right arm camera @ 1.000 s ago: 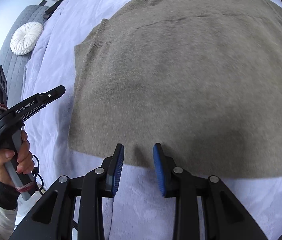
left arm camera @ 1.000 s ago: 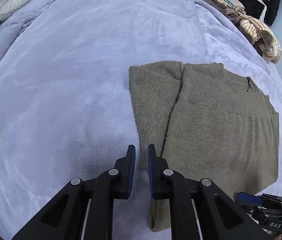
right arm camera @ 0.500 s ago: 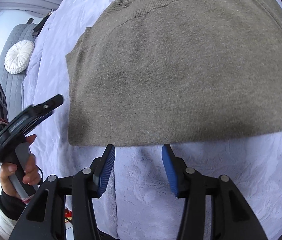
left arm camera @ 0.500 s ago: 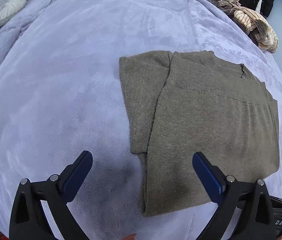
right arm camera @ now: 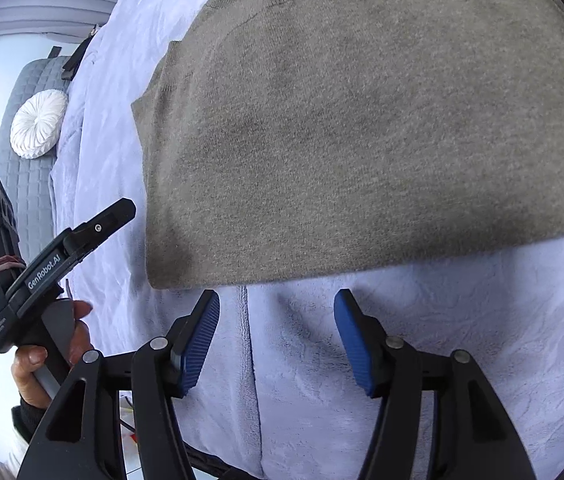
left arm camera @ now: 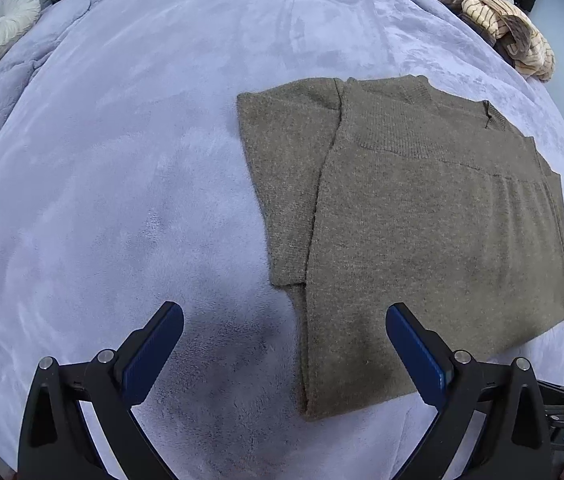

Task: Fold small clothes

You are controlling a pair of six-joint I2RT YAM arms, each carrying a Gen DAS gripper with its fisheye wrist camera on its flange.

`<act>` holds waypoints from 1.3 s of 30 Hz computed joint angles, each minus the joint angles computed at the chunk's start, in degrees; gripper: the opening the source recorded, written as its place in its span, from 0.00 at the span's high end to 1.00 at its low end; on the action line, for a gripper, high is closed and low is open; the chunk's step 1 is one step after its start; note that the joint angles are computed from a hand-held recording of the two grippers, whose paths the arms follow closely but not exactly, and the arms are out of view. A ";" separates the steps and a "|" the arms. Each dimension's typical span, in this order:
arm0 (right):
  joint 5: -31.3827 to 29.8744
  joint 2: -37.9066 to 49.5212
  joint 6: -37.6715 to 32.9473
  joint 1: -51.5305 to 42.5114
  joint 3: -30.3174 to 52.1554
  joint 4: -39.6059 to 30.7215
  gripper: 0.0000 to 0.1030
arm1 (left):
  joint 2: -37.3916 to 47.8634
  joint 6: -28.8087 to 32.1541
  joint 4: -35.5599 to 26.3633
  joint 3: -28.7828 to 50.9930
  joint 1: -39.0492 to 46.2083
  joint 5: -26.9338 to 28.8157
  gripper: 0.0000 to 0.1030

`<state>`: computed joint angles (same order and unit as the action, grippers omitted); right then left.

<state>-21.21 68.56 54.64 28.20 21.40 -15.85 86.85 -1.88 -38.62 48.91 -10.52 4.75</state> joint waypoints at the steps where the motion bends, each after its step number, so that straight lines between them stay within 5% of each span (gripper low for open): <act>1: -0.23 0.37 0.64 0.14 -0.33 0.89 0.38 | -0.03 0.01 -0.16 -0.16 0.30 0.70 0.01; 13: -3.30 8.46 10.95 1.92 -4.42 18.65 0.38 | 0.03 1.28 0.59 -2.63 3.70 3.79 0.01; 26: 3.06 24.87 31.11 6.09 -10.71 56.08 0.35 | 1.53 2.85 0.51 -2.93 9.40 9.26 0.01; 39: 3.20 34.15 34.14 4.19 -8.45 69.96 0.33 | 4.52 0.42 0.16 -1.07 13.86 18.09 0.01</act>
<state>-18.02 102.71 88.77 32.39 12.96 54.11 91.36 -1.46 -38.46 47.84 3.34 22.85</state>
